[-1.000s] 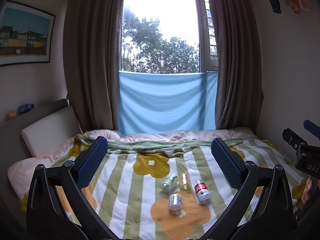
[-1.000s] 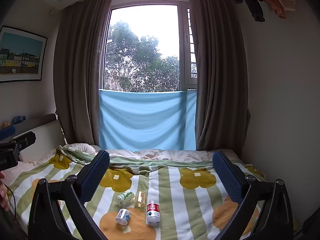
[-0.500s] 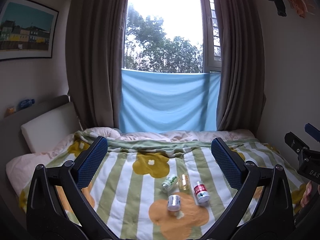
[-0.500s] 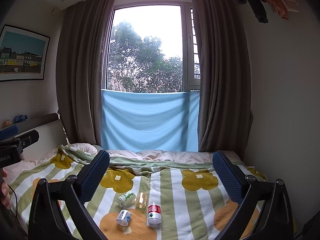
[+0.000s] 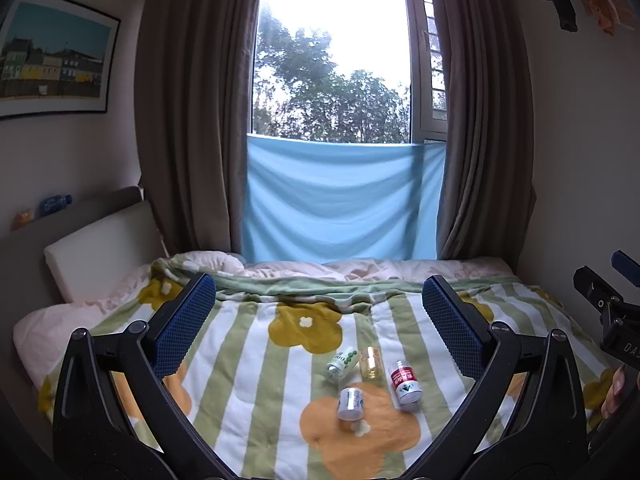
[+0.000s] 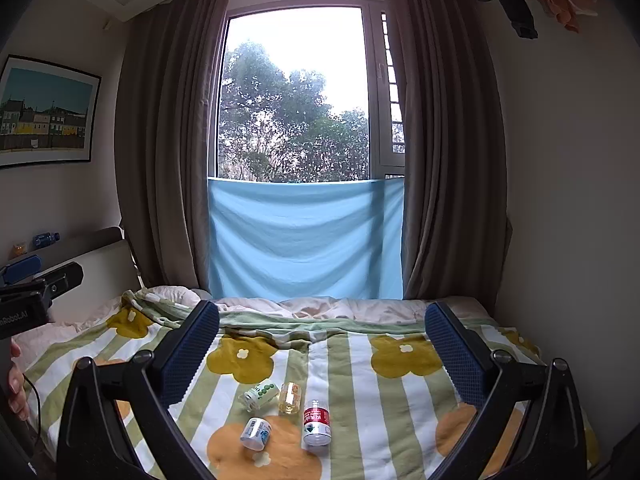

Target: Flip cup upside down

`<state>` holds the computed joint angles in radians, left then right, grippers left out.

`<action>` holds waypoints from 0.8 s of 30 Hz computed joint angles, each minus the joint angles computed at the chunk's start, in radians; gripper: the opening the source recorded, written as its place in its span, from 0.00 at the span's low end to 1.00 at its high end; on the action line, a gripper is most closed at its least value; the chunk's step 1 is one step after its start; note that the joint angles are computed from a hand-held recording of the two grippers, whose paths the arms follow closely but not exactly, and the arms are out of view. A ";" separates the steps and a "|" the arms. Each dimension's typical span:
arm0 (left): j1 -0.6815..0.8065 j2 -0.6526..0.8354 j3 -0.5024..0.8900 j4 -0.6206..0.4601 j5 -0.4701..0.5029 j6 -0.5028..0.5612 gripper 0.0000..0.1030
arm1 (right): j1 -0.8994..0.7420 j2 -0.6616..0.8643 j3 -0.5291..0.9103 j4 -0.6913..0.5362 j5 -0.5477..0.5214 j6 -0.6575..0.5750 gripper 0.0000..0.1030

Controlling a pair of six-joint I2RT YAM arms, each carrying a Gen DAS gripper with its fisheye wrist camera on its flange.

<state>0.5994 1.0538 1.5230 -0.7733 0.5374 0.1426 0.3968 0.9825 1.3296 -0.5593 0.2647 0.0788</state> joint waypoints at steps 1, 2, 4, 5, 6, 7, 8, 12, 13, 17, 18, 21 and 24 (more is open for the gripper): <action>0.002 0.000 0.000 0.000 0.003 0.001 1.00 | 0.001 -0.002 -0.003 0.002 0.001 0.002 1.00; 0.003 0.000 0.000 0.000 0.003 0.001 1.00 | 0.001 -0.003 -0.003 0.003 0.002 0.004 1.00; 0.005 0.001 0.001 -0.001 0.005 0.002 1.00 | 0.000 0.004 0.002 0.005 0.001 0.007 1.00; 0.005 0.001 0.001 -0.001 0.005 0.002 1.00 | -0.001 0.003 0.001 0.006 0.000 0.006 1.00; 0.006 0.001 0.000 -0.002 0.008 0.003 1.00 | -0.001 0.004 0.000 0.007 0.000 0.006 1.00; 0.006 0.002 0.001 -0.004 0.009 0.004 1.00 | -0.001 0.002 -0.001 0.006 -0.001 0.006 1.00; 0.008 0.007 0.006 -0.005 0.010 0.006 1.00 | -0.001 0.002 -0.002 0.005 -0.001 0.006 1.00; 0.000 0.021 0.019 -0.016 0.002 0.007 1.00 | -0.010 0.014 0.001 0.001 -0.018 0.015 1.00; -0.005 0.029 0.024 -0.023 -0.004 0.010 1.00 | -0.014 0.020 0.004 -0.002 -0.026 0.021 1.00; -0.044 0.083 0.053 -0.061 -0.044 0.025 1.00 | -0.045 0.054 0.014 -0.015 -0.063 0.033 1.00; -0.059 0.099 0.058 -0.072 -0.059 0.030 1.00 | -0.053 0.066 0.014 -0.018 -0.073 0.034 1.00; -0.105 0.155 0.071 -0.103 -0.105 0.044 1.00 | -0.094 0.117 0.019 -0.030 -0.127 0.040 1.00; -0.158 0.231 0.079 -0.126 -0.155 0.049 1.00 | -0.143 0.189 0.025 -0.037 -0.193 0.047 1.00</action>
<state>0.4419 1.2847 1.6022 -0.8993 0.3828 0.1914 0.2537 1.1710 1.3546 -0.5958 0.0718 0.1256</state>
